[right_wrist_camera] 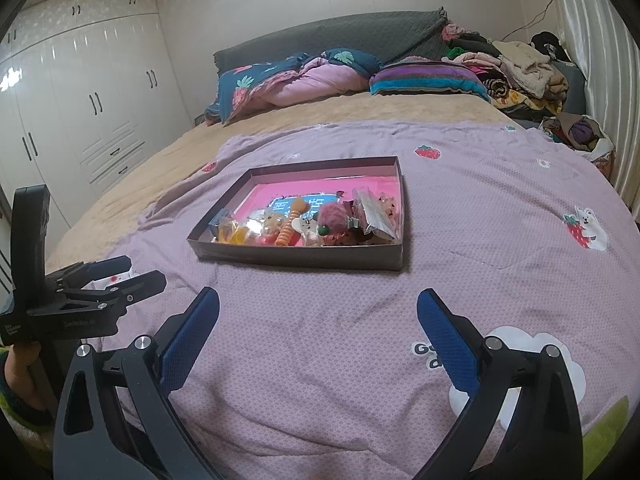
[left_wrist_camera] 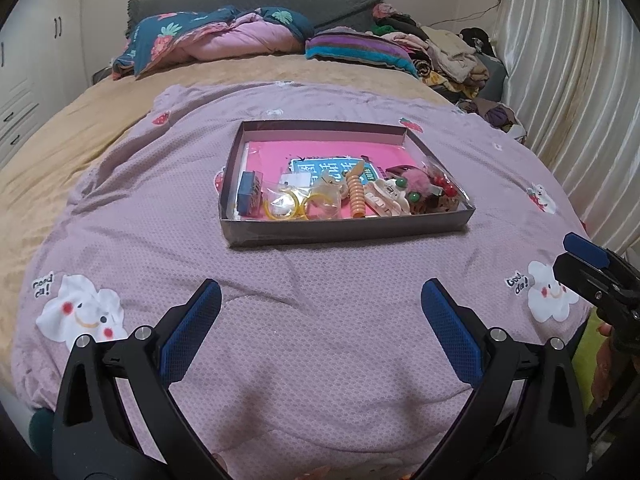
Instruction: Organize jewelry
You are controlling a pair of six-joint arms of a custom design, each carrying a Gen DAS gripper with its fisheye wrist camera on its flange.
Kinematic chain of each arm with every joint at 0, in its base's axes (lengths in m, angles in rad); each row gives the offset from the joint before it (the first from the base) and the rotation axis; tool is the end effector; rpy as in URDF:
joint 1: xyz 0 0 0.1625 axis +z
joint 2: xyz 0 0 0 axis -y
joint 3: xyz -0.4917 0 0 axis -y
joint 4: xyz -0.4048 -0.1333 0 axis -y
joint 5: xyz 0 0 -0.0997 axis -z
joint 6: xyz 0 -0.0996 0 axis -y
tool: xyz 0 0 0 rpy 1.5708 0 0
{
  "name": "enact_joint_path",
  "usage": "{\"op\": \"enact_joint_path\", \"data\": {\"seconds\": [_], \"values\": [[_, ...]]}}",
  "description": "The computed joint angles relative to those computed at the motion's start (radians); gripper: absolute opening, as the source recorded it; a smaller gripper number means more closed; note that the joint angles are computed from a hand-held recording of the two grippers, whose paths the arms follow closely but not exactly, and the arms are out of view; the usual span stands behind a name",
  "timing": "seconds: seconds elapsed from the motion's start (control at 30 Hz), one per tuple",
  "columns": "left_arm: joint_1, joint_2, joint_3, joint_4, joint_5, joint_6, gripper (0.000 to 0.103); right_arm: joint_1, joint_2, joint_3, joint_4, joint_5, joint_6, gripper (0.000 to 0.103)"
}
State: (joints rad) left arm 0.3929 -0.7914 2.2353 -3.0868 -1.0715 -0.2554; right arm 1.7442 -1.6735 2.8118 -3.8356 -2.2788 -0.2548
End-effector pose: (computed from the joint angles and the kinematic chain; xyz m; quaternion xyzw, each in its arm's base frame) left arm -0.3950 -0.3596 0.0307 0.4230 0.8711 -0.1885 0.1632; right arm 0.1073 -0.2151 0.3416 -0.0124 -0.8143 0.4885 0.3132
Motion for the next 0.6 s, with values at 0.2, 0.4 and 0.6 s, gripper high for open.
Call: {"op": "enact_joint_path", "data": {"seconds": [0.2,0.4,0.6], "values": [[-0.005,-0.004,0.008,-0.006,-0.007,0.001,0.093,-0.003,-0.01,-0.004,0.015,0.001,0.002,0.099],[-0.008,-0.003,0.006,0.001,-0.008,0.002,0.094,-0.005,-0.009,-0.003,0.01,0.004,0.0,0.099],[-0.01,-0.003,0.005,0.011,-0.005,-0.002,0.094,-0.005,-0.014,-0.004,0.011,0.0,0.0,0.099]]}}
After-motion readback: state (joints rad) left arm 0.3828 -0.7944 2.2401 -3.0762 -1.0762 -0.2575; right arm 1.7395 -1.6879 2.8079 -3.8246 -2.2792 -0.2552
